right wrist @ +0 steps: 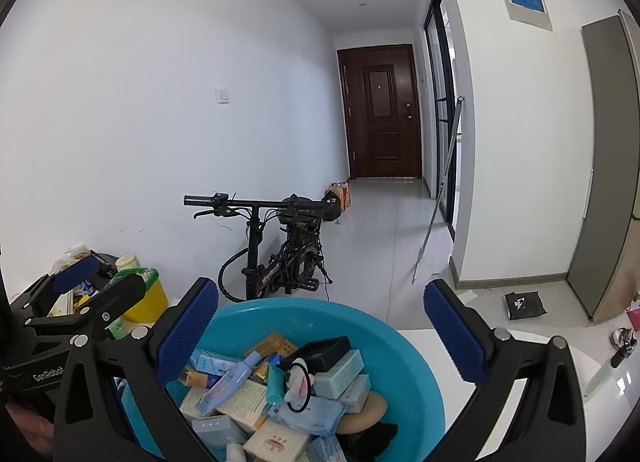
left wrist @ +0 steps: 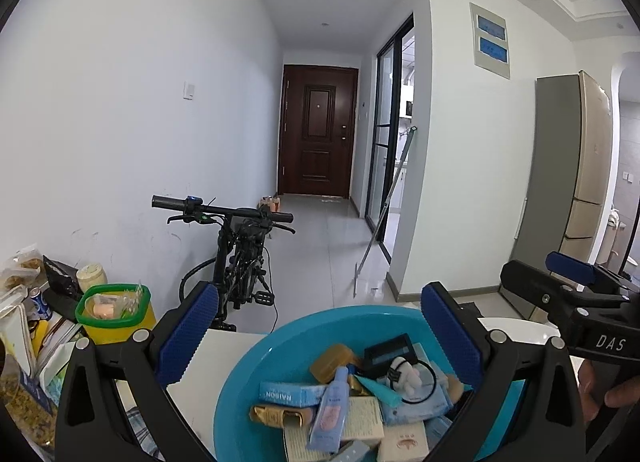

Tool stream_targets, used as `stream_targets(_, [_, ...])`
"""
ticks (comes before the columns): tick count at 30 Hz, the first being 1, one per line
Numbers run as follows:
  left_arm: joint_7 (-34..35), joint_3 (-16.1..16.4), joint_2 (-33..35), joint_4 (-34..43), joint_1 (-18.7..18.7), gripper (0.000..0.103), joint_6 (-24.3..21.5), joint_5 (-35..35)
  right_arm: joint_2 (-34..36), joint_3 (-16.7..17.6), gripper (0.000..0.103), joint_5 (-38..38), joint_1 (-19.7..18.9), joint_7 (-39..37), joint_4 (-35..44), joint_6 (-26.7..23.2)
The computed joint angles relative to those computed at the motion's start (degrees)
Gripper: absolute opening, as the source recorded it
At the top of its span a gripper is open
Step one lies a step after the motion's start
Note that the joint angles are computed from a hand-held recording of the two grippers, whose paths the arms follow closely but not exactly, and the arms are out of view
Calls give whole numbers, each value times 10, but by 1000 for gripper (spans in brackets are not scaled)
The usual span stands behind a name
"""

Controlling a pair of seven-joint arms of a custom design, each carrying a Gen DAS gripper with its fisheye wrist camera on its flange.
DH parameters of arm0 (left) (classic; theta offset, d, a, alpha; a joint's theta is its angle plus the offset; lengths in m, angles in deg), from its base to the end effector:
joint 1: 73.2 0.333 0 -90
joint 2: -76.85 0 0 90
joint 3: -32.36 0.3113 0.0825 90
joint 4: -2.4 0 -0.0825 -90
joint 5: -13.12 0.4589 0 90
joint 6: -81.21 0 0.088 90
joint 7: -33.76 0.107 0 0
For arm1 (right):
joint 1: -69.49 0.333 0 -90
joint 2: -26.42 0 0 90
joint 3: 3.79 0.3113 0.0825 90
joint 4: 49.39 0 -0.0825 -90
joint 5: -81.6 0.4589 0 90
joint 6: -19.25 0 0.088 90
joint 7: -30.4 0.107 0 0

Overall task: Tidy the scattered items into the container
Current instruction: 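Lift both open tools up out of the blue basin, then move both tools over the plaid shirt toward the brown bear keychain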

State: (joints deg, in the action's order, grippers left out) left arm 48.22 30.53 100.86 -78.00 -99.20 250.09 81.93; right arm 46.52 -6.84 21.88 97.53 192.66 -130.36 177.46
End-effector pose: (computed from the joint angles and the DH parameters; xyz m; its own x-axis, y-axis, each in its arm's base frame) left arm 0.6734 -0.4192 0.5431 -0.2684 -0.9605 0.0734 -0.3218 0.0176 -0.9466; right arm 0.6923 0.3706 0.5849 0.0453 -0.9945 -0.0949 -0.3609 0.0723 -0.9298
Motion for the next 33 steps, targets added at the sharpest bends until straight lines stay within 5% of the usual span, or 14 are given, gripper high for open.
stream_targets(18, [-82,-64,-167,-180,41,103,5,79,-139,62,102,-83,-6,52,-143,-49])
stream_targets(33, [-121,-145,-337,-367,116,103,28,64,-256,135,102,-105,-27,98,-267,-83])
